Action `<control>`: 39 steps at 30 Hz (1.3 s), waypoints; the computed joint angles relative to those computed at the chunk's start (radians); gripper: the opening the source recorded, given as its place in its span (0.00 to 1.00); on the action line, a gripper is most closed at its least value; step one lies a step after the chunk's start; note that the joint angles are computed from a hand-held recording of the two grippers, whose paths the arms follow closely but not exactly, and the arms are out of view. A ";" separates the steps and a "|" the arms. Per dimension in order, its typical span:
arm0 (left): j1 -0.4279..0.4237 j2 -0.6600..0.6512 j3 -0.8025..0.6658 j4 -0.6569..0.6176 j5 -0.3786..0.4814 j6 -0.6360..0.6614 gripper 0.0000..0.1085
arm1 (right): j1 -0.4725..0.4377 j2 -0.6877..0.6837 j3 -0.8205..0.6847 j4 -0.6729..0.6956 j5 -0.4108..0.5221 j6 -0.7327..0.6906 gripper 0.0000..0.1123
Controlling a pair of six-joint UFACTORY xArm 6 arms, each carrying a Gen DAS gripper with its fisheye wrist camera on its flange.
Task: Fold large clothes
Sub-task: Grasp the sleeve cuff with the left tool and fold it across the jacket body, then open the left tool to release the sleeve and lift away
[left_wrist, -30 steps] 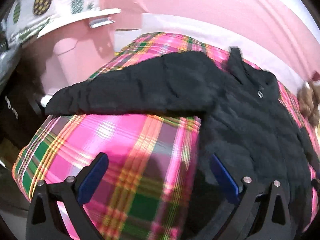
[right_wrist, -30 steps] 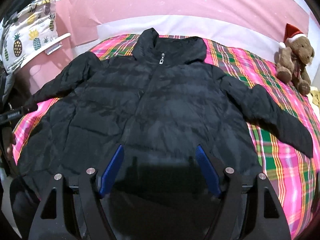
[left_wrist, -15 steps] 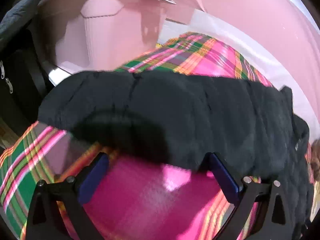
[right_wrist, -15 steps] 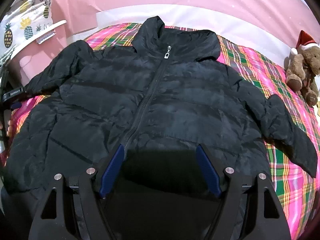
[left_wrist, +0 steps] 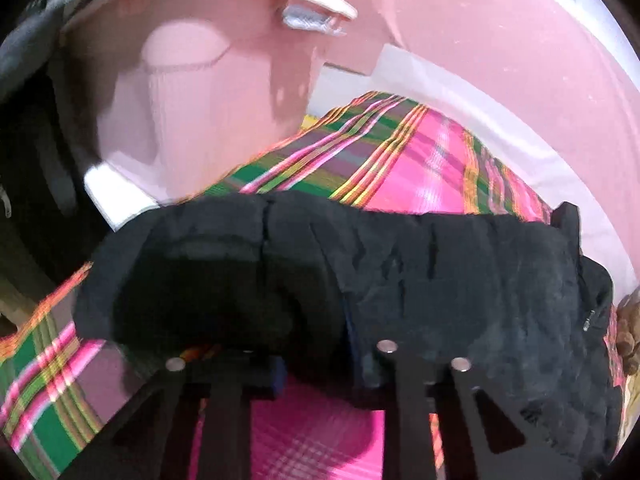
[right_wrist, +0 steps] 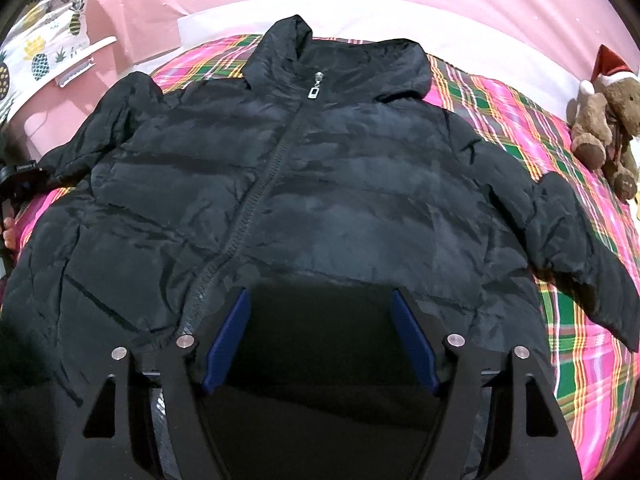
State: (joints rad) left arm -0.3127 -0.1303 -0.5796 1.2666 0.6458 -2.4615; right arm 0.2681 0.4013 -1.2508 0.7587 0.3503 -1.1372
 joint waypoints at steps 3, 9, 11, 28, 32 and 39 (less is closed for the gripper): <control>-0.047 -0.050 -0.028 -0.041 0.061 0.077 0.18 | -0.016 -0.015 0.012 0.027 0.007 -0.024 0.64; -0.175 -0.094 -0.172 -0.053 0.196 0.226 0.18 | -0.055 -0.042 0.022 0.075 0.027 -0.068 0.64; -0.201 -0.066 -0.244 -0.043 0.204 0.273 0.18 | -0.069 -0.058 0.031 0.103 0.031 -0.094 0.64; -0.245 0.707 -1.134 -0.307 -0.154 0.826 0.33 | -0.252 -0.044 -0.037 0.222 0.200 -0.158 0.64; -0.268 0.873 -1.336 -0.409 -0.193 0.926 0.66 | -0.282 -0.003 -0.083 0.206 0.252 -0.113 0.64; -0.288 1.033 -1.528 -0.639 -0.264 1.144 0.71 | -0.308 0.046 -0.138 0.181 0.297 -0.043 0.64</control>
State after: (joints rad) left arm -0.6003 0.9032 -2.1076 0.6276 0.3820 -1.3176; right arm -0.0398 0.4476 -1.3891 0.9396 0.6473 -1.1797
